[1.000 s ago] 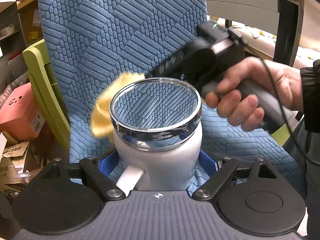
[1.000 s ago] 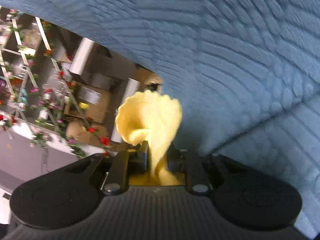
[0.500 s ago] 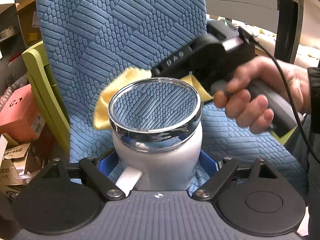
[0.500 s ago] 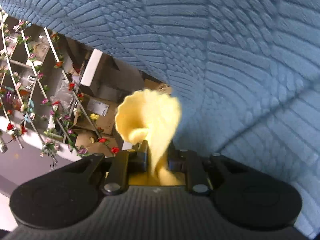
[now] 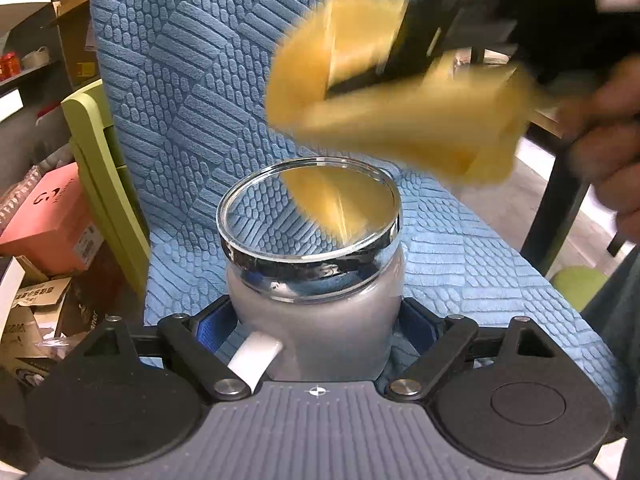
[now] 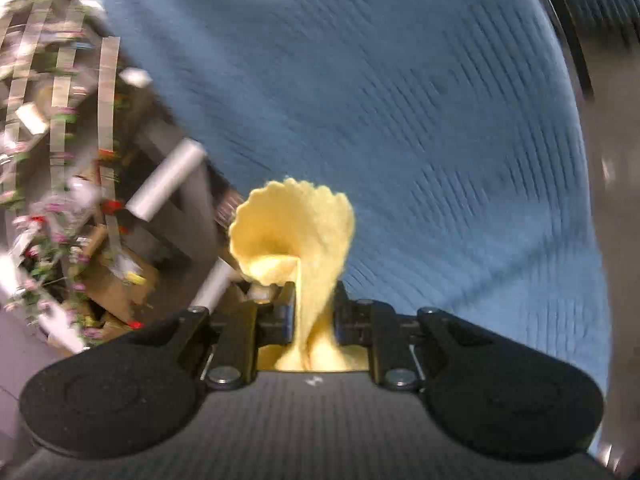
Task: Clean container
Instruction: 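Press the yellow cloth over the mug opening with the right tool and wipe inside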
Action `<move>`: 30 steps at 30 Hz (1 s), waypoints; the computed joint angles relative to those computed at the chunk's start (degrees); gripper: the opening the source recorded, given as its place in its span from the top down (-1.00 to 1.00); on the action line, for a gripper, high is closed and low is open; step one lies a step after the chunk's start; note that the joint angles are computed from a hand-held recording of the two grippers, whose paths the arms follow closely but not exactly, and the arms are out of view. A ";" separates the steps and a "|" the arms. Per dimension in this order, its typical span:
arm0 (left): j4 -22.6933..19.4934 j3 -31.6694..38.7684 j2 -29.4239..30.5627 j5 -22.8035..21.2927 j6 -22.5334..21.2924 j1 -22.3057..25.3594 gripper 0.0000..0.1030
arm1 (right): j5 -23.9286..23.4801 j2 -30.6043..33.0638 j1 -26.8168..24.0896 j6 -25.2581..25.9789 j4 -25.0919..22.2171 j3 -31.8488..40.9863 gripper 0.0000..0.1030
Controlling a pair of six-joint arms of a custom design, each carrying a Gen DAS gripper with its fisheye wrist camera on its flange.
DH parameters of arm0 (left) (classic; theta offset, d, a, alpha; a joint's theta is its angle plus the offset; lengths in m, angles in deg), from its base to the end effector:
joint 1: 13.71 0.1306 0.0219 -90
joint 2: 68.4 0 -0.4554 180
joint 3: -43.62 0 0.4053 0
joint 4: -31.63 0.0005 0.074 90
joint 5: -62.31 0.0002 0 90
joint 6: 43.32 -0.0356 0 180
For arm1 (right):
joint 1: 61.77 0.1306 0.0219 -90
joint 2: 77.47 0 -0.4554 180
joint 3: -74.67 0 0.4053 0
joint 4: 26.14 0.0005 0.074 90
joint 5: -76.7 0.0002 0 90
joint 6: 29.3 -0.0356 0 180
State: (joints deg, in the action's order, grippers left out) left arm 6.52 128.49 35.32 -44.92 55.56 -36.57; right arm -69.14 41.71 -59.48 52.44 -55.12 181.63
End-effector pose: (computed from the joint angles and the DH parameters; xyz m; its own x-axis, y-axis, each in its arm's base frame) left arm 0.5486 -0.2204 0.3669 -0.6589 0.1178 -0.7429 0.0737 0.9930 0.0920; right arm 0.7089 0.0573 0.3804 -0.7439 0.0510 -0.6663 -0.5433 0.5344 0.6475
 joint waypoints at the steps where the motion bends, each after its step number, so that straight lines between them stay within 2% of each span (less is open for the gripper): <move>1: 0.17 -0.07 0.00 -0.17 0.08 -0.03 -0.73 | -0.50 -1.67 -0.15 -1.18 3.63 -2.08 0.65; 3: 0.37 -0.17 -0.01 -0.26 0.05 -0.06 -0.73 | -0.08 -4.23 -0.10 0.89 6.87 -5.01 0.65; 4: 0.45 -0.21 -0.02 -0.28 0.02 -0.06 -0.73 | 0.60 -4.97 0.30 3.16 6.75 -5.77 0.65; 8: 0.74 -0.37 -0.10 0.01 -0.16 0.11 -0.74 | 6.52 -6.05 3.12 13.32 1.33 -6.51 0.66; 10: 0.99 -0.36 0.00 -0.08 -0.03 0.10 -0.74 | 8.17 -5.79 4.01 16.47 0.22 -6.77 0.66; 14: 1.78 -0.79 -0.12 -0.02 -0.34 0.14 -0.74 | 6.85 -4.97 4.48 18.26 -0.34 -6.48 0.66; 17: 2.32 -1.09 -0.20 0.09 -0.47 0.19 -0.74 | 4.67 -4.65 5.04 21.29 -4.44 -5.41 0.66; 20: 2.05 -0.94 -0.13 0.05 -0.11 0.16 -0.74 | 5.98 -5.75 4.37 25.30 -7.07 -5.90 0.67; 25: 2.38 -1.05 -0.13 0.15 -0.08 0.15 -0.74 | 8.08 -6.66 4.09 27.52 -5.91 -7.00 0.67; 30: 2.68 -1.20 -0.06 0.27 0.52 0.21 -0.75 | 6.99 -5.36 4.90 29.05 -5.14 -5.99 0.66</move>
